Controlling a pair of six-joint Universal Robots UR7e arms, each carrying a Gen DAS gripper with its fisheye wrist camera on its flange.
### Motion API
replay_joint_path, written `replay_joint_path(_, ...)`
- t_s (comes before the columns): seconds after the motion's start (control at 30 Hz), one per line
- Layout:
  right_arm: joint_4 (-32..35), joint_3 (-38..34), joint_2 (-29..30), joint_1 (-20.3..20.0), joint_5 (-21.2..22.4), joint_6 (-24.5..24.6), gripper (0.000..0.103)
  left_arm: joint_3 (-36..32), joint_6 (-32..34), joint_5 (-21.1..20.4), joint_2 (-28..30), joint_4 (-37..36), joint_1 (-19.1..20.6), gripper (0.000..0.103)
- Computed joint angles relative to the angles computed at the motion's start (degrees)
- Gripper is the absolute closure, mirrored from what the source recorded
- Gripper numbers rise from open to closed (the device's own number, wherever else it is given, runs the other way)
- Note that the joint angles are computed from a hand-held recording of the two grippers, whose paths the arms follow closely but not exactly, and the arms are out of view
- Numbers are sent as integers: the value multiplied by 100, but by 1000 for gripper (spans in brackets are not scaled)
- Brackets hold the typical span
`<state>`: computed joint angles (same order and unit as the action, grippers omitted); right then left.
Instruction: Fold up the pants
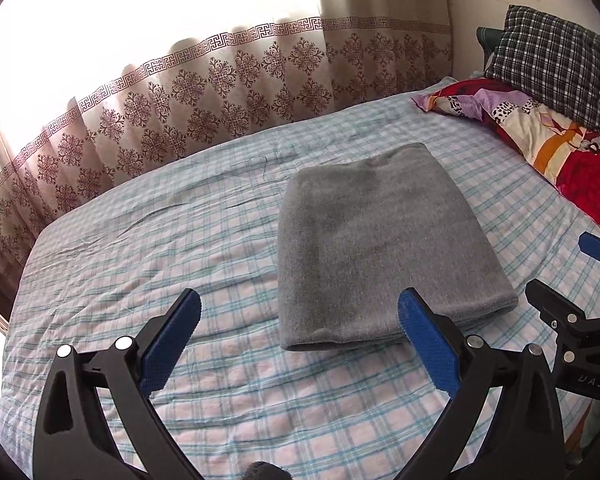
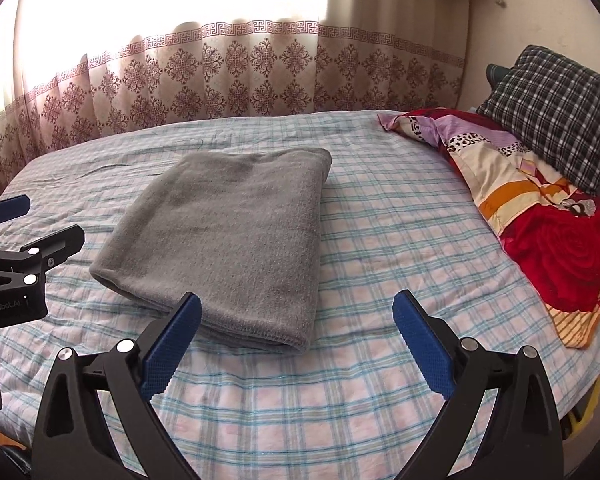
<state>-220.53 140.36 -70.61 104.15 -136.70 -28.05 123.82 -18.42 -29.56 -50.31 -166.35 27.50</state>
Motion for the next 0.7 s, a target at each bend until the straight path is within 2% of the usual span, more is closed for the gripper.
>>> replay_joint_path(0.1,-108,9,-1,-13,-15,22,7,-61,-205,220,10,346,-39,3)
replay_joint_path(0.17,-137,5,-2,-23,-20,16,7,-56,-164,257,19,314,-53,3)
replay_joint_path(0.7,-238,19,15,-67,23,-62,7,-80,-73,-68,-21,309,-33,3)
